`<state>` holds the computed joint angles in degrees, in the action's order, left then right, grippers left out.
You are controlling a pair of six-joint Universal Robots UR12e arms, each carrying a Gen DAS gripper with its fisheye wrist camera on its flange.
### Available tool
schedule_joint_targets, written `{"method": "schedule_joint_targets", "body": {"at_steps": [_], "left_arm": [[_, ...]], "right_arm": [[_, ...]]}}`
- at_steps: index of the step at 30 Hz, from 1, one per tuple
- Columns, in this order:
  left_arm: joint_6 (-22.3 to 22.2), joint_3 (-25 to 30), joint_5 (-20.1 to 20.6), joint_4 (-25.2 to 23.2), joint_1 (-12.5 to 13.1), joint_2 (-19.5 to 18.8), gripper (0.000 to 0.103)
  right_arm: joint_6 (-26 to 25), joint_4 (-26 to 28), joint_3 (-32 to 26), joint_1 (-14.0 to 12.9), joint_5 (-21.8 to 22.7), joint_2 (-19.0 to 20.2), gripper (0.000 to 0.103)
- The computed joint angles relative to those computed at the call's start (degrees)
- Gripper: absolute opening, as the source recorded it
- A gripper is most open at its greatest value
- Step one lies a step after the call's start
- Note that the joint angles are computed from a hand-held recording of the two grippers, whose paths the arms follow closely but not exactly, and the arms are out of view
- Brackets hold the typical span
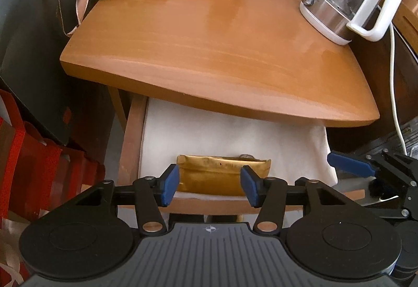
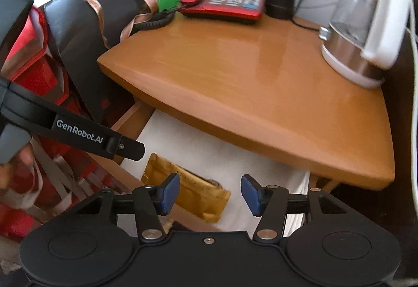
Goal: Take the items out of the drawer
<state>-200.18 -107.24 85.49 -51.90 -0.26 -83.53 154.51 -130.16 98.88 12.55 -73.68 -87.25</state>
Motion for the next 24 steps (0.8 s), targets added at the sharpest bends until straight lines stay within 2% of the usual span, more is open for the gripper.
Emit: {"method": "schedule_joint_targets", "body": {"at_steps": [9, 16, 24], "left_arm": [[1.19, -0.10, 1.88, -0.85, -1.56, 0.83, 0.059], [2.55, -1.19, 1.46, -0.54, -1.79, 2.87, 0.059], [5.85, -2.50, 0.70, -4.26, -2.47, 4.25, 0.059]], "right_arm": [[6.54, 1.22, 1.34, 0.06, -0.13, -2.26, 0.054], [7.93, 3.33, 2.65, -0.49, 0.38, -4.36, 0.054], [8.79, 7.17, 3.56, -0.72, -0.97, -4.86, 0.054]]}}
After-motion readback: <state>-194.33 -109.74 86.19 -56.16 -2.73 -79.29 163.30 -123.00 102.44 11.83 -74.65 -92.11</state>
